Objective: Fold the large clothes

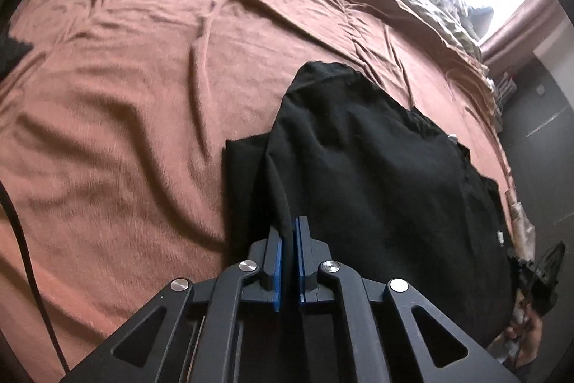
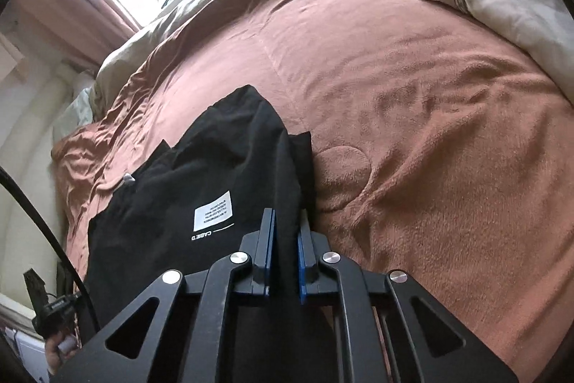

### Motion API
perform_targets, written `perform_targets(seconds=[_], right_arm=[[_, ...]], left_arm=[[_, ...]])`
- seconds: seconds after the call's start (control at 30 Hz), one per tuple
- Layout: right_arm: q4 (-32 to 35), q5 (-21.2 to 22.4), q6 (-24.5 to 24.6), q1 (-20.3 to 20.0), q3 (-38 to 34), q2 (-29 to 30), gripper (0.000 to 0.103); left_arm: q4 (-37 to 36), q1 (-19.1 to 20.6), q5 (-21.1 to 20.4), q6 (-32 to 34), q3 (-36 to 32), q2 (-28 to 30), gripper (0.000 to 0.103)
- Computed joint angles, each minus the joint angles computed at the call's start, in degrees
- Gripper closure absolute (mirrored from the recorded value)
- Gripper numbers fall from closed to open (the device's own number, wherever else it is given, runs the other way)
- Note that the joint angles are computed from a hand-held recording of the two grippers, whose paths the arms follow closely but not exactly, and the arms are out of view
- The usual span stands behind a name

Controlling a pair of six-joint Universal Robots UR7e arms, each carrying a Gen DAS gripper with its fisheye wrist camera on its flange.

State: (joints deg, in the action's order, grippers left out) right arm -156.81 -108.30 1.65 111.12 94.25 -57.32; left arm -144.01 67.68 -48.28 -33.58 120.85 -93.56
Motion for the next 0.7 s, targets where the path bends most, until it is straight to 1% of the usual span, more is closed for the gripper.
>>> perform_targets(seconds=[0.03,0.07,0.1,0.13,0.23,0.33,0.37,0.4,0.43,0.47,0.5,0.6,0.7], right_arm=[[-0.3,0.73,0.24,-0.09,0.49,-0.52,0.095],[-0.95,1.75,0.34,-0.34,1.72,-1.43,0.095],[-1.06,3.11,0.54,-0.7,2.69,-2.55,0.095],[-0.81,3.77,0.8,-0.96,2.92,-3.01,0.095],[0.06,3.69,1.76,-1.02,4.24,-5.0,0.095],[0.27,2.32,1.38,-0.3,5.22,-6.37,0.094],[0.09,2.19,1.21,-0.06,5.75,-6.9,0.091],[0.03,2.14,0.94,0.24,6.37,-7.59,0.079],[-0.18,2.47,0.75,0.38,6.98,-8.21,0.06],[-0.84,3.16,0.44,0.57,8.02,-9.11,0.05],[-0.98,3.31,0.19,0.93,8.5,-9.74,0.038],[-0.5,3.43,-0.36,1.96,9.9,-11.33,0.038],[-1.49,1.15,-0.68,3.65,11.27,-12.27,0.038]], left_arm=[[0.73,0.08,-1.11,-1.09,-0.04,-0.5,0.082],[0.85,0.17,-2.52,-1.77,0.2,-1.26,0.074],[0.21,-0.21,-3.36,-2.1,1.05,-2.48,0.06],[-0.16,-1.02,-2.73,-2.1,1.9,-3.53,0.052],[0.82,-3.77,-0.38,-3.02,3.84,-6.46,0.042],[1.21,-5.05,-0.3,-4.7,5.6,-9.08,0.038],[1.7,-5.44,-0.1,-5.49,6.25,-10.0,0.038],[2.28,-5.82,0.08,-6.35,6.87,-10.87,0.038],[2.82,-6.27,0.16,-7.34,7.84,-12.13,0.038],[2.9,-6.39,0.13,-7.76,8.33,-12.71,0.038],[3.02,-6.59,0.13,-8.51,9.17,-13.62,0.038],[3.65,-7.15,-0.29,-11.13,11.53,-16.34,0.038],[4.11,-7.57,-0.93,-13.25,14.05,-18.93,0.038]])
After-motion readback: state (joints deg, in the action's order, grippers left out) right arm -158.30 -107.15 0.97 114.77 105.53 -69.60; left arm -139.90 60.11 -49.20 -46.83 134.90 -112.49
